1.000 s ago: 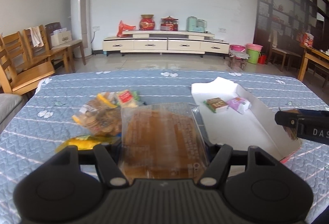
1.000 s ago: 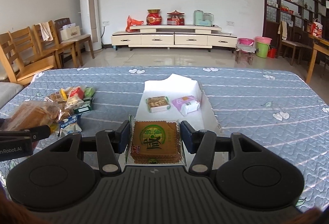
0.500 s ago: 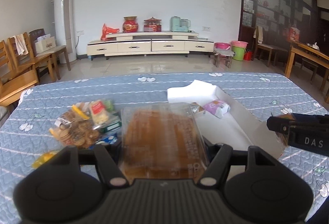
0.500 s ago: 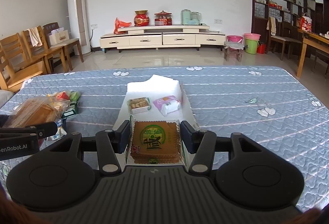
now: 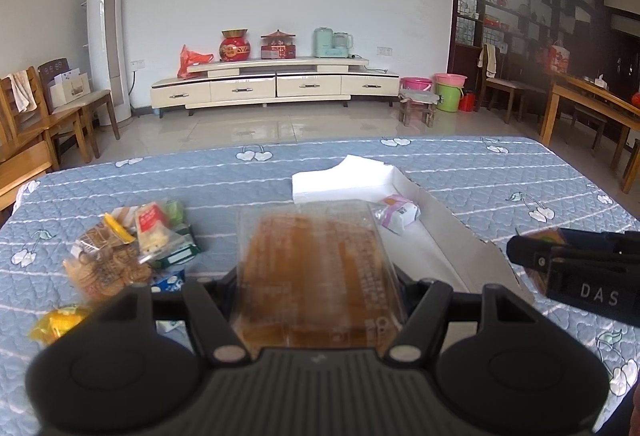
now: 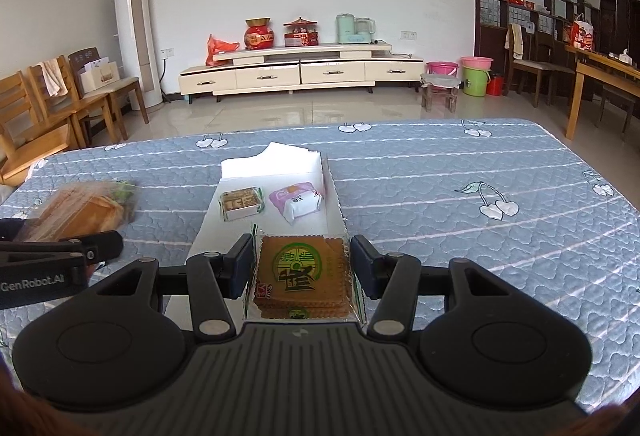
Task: Organize snacks
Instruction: 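Lower the cake into the tray with the right tool while the left tool carries the bread bag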
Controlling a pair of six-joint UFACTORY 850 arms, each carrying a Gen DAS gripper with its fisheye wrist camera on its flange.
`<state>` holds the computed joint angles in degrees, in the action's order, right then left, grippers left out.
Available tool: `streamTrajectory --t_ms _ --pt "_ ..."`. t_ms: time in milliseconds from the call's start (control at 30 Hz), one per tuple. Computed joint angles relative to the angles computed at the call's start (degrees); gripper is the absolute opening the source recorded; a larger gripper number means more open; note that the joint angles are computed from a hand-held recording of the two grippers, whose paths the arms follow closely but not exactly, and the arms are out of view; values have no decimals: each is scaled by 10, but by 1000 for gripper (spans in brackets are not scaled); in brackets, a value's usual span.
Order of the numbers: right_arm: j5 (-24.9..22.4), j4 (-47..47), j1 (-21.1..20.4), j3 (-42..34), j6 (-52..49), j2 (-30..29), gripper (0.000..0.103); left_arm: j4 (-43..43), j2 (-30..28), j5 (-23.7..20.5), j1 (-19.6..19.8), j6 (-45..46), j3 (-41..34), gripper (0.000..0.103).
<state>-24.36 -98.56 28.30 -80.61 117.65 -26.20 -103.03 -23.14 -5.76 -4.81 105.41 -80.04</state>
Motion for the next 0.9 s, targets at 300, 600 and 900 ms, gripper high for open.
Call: streamTrajectory --t_ms 300,600,900 --pt "8 -2 -5 -11 0 -10 65 122 -18 7 -10 -128 -20 67" --pt "9 -6 -7 -16 4 -15 65 199 -31 7 -16 -205 -35 67" --pt "10 -2 -8 -23 -1 -21 65 291 -44 7 -22 -296 -48 67"
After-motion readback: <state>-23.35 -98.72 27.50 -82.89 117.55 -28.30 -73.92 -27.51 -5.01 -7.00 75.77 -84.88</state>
